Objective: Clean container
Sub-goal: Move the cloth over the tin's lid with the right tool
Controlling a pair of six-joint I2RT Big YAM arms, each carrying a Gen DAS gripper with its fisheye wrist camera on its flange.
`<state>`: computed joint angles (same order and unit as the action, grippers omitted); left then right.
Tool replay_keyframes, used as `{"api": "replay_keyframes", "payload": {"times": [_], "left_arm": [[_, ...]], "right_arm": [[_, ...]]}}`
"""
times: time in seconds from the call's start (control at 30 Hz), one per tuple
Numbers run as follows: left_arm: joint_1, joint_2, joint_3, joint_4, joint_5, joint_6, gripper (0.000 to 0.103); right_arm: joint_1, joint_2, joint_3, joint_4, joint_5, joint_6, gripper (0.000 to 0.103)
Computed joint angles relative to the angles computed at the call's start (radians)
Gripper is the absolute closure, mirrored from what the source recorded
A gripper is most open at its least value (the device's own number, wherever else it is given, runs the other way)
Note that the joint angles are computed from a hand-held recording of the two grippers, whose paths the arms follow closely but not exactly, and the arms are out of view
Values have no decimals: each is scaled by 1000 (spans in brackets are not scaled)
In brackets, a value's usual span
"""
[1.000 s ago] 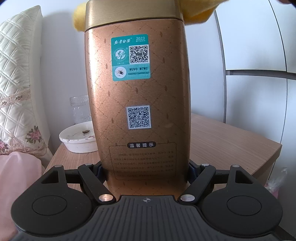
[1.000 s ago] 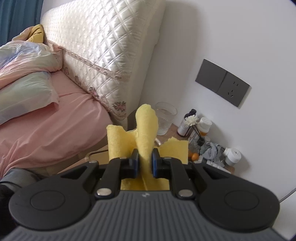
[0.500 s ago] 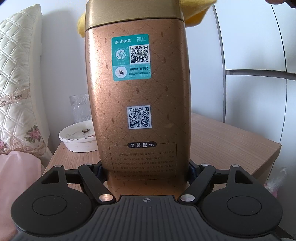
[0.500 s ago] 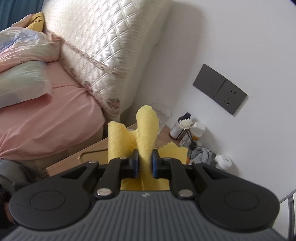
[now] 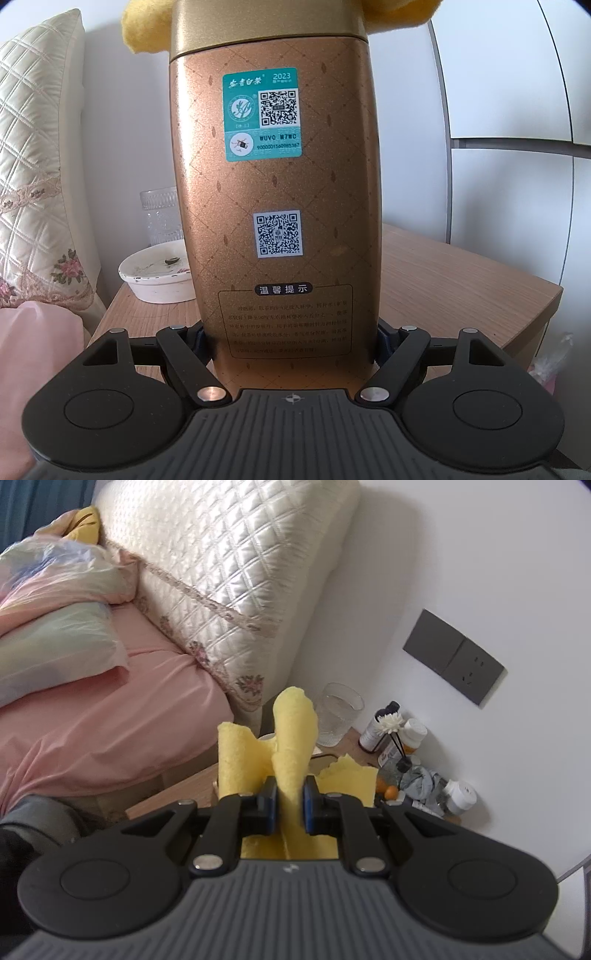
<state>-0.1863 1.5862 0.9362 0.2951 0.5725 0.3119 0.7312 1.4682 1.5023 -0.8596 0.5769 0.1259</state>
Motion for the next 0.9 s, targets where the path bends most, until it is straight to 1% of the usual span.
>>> {"api": "replay_keyframes", "payload": {"times": [0.07, 0.17, 0.27, 0.43, 0.63, 0.77, 0.9], "left_arm": [[2, -2, 3, -7, 3, 1, 22], [1, -5, 6, -13, 3, 0, 22], [1, -8, 8, -17, 4, 0, 22], [1, -6, -2, -7, 1, 2, 22], [1, -5, -7, -2, 0, 3, 22], [0, -6, -13, 5, -6, 1, 22], [0, -6, -12, 2, -4, -2, 22]], "right_arm": [[-1, 1, -2, 8, 1, -28, 88], [-24, 5, -4, 23, 7, -39, 88], [-51, 6, -21, 58, 24, -59, 88], [-58, 1, -28, 63, 27, -38, 88], [-15, -13, -24, 22, 12, 21, 88], [19, -17, -28, 22, 17, 19, 88], [10, -15, -31, 39, 15, 0, 88]]}}
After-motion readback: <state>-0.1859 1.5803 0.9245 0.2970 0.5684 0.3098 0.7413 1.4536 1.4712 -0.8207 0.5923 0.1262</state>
